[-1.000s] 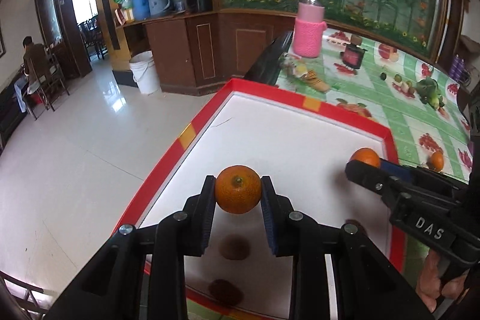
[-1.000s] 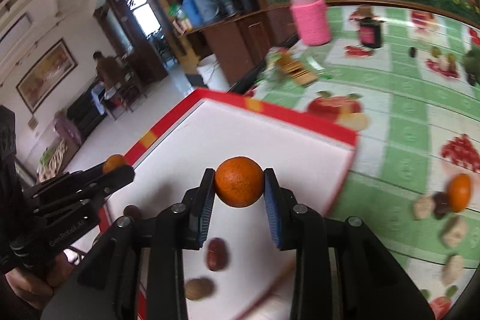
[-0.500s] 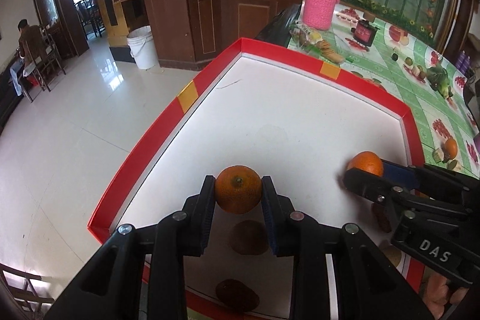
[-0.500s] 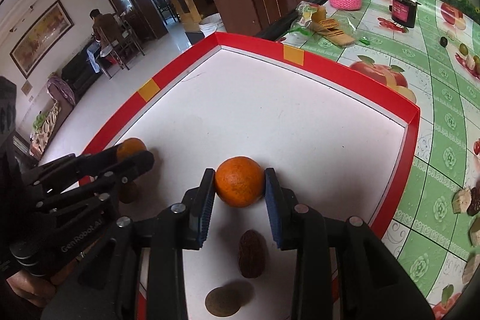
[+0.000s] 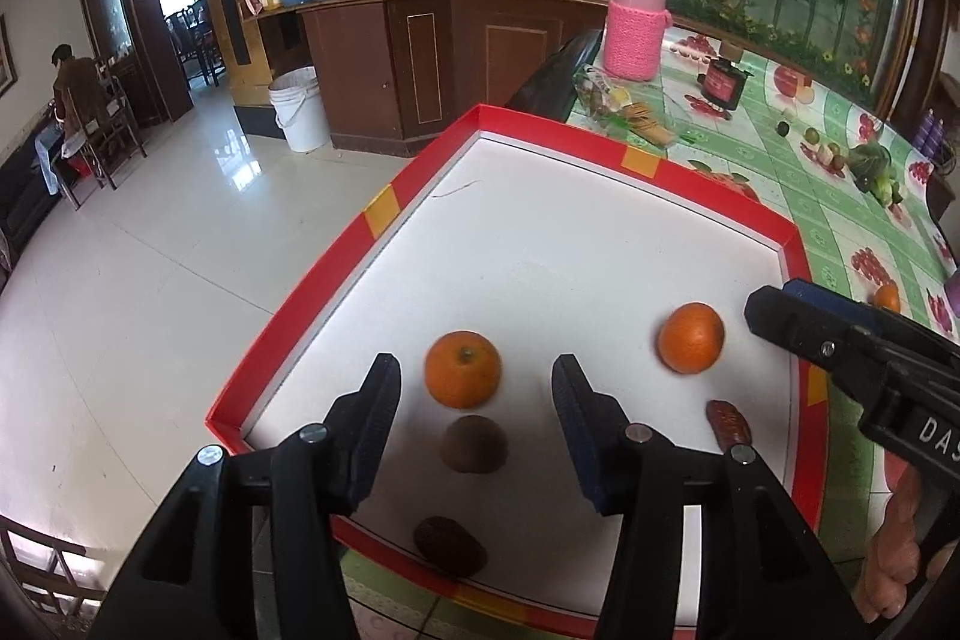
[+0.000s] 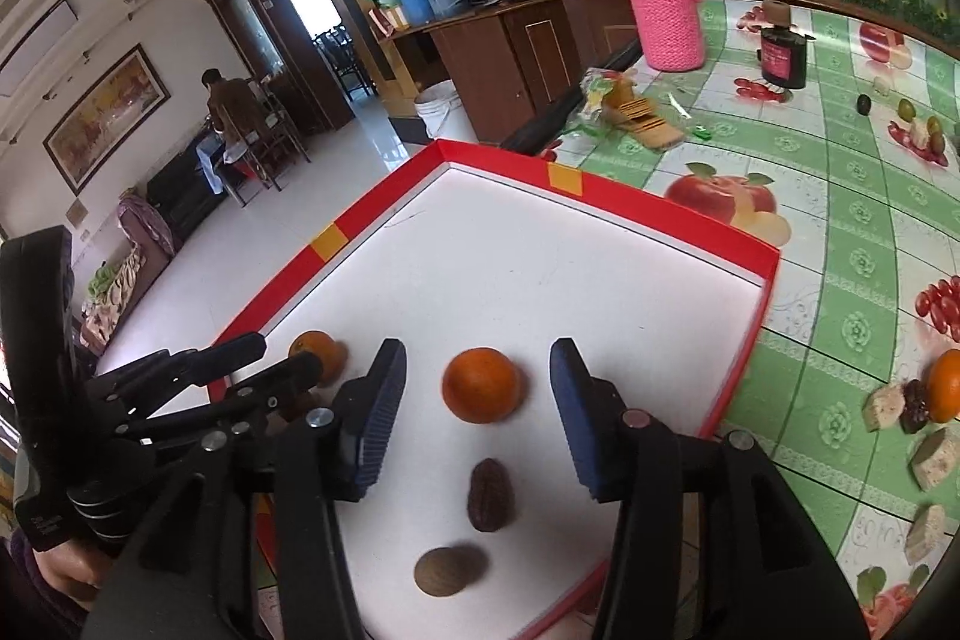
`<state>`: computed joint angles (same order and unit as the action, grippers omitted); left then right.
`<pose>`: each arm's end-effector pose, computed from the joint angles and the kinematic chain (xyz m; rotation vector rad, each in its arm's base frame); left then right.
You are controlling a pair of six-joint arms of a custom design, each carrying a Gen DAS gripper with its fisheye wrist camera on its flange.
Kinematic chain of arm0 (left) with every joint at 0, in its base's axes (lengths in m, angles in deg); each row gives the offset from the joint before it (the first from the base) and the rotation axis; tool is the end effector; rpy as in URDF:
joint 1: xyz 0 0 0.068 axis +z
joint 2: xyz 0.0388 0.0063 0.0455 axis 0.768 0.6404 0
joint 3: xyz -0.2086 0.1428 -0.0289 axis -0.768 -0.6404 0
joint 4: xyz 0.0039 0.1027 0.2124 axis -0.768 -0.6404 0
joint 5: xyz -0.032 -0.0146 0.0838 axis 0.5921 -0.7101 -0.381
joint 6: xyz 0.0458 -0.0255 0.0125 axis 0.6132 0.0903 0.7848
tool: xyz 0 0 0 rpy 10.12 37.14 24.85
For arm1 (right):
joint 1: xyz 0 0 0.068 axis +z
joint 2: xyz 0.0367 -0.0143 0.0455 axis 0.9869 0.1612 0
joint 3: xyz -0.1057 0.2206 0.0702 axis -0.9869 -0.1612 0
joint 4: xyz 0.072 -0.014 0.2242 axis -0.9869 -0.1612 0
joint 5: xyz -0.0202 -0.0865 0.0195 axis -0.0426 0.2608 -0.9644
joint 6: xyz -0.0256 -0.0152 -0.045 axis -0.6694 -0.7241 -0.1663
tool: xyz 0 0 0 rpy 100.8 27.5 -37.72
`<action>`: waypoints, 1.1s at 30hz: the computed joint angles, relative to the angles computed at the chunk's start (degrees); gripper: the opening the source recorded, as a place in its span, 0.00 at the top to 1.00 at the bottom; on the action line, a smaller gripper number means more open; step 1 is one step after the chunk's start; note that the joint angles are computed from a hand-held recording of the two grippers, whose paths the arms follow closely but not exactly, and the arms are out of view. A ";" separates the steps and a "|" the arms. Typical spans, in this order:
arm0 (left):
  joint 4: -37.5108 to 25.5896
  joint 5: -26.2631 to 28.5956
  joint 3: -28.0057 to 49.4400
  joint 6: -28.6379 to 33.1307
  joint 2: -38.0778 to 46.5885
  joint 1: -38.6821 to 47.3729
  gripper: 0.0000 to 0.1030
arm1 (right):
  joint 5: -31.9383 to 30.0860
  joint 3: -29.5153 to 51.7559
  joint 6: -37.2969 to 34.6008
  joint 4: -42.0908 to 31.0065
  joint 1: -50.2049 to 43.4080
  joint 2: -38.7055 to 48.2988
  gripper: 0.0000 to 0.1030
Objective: Organize fruits
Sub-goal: 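Carry both oranges into the white tray and open both tools, then return to the table and grasp a beige cube with the right tool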
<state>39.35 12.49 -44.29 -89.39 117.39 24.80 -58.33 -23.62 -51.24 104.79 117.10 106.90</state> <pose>0.2830 -0.1212 0.0774 -0.1092 2.4478 0.0538 0.3128 0.2361 0.0809 -0.3480 2.3502 0.6662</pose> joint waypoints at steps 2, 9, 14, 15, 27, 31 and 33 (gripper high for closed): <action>-1.02 -0.24 0.97 -0.73 0.30 -1.46 0.47 | -0.18 -1.36 -0.20 0.45 -1.19 -0.83 0.49; -5.47 -1.88 6.35 -2.04 2.55 -8.36 0.45 | -1.78 -9.34 -0.14 3.80 -8.52 -5.64 0.50; -8.24 -2.74 9.92 -1.91 3.74 -13.24 0.45 | -4.72 -17.73 -0.83 7.22 -17.78 -10.56 0.50; -8.75 -2.84 10.62 -1.89 4.04 -14.15 0.45 | -5.61 -19.23 -1.06 7.80 -19.60 -11.48 0.50; -12.40 -2.62 17.41 -2.80 8.34 -19.35 0.45 | -15.64 -28.31 -14.21 4.64 -35.82 -15.11 0.50; -12.71 -2.77 17.92 -2.49 8.40 -19.82 0.44 | -10.78 -27.45 -17.91 2.72 -30.87 -13.20 0.50; -12.95 -2.56 18.22 -2.58 8.66 -19.79 0.44 | -8.41 -27.19 -18.65 2.95 -29.24 -12.10 0.50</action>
